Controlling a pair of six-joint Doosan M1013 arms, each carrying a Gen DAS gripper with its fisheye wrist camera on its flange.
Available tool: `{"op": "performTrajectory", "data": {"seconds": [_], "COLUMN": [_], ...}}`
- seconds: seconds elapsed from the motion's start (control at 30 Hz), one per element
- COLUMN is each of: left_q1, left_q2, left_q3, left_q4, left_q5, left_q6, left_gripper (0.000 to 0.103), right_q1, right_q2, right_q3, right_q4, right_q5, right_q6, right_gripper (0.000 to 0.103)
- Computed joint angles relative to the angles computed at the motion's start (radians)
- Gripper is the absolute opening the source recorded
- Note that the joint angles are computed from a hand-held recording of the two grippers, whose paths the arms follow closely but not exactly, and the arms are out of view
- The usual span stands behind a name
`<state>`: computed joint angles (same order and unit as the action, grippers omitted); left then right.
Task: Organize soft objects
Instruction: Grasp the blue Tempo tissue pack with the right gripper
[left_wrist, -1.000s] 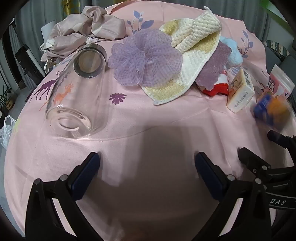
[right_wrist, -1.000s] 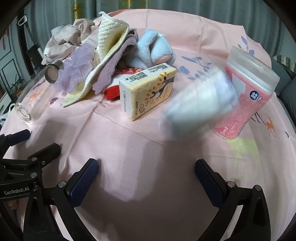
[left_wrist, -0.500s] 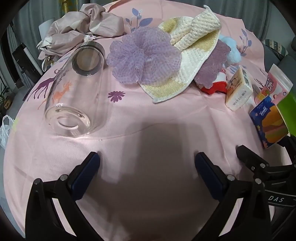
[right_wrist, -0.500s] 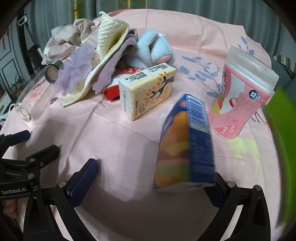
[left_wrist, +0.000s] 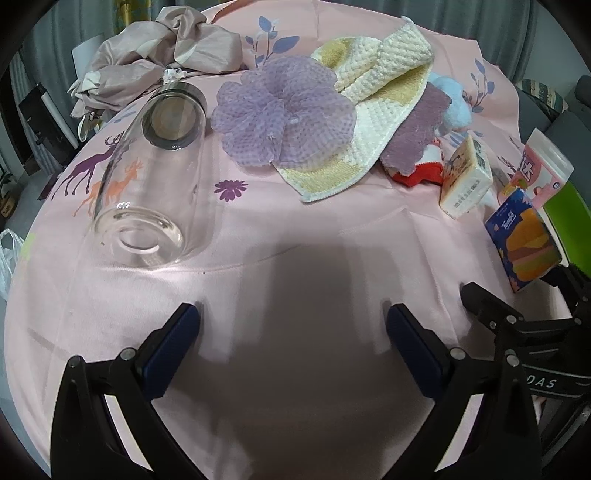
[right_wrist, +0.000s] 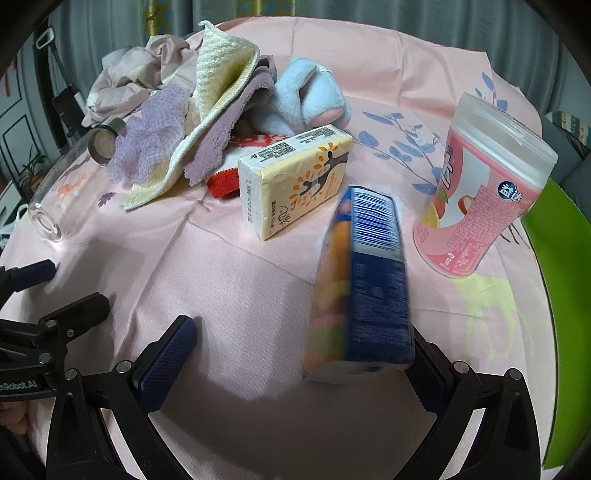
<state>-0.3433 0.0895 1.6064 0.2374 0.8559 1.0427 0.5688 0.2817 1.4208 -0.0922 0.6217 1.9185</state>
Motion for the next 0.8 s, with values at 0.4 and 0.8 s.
{"op": "performTrajectory", "data": {"seconds": [0.4, 0.8], "left_q1": [0.011, -0.015], "left_q2": [-0.038, -0.03], "left_q3": [-0.058, -0.162], "left_q4": [-0.103, -0.178], "left_q5": [0.048, 0.087], "left_q6": [0.057, 0.123], "left_gripper": [0.092, 0.063], "right_q1": [-0.075, -0.119], "right_q2": [-0.079, -0.045], "right_q3": [0.019, -0.112], "right_q4": [0.295, 0.322], "right_q5": [0.047, 0.222], "right_q6": [-0.029, 0.04], "right_gripper": [0.103, 0.063]}}
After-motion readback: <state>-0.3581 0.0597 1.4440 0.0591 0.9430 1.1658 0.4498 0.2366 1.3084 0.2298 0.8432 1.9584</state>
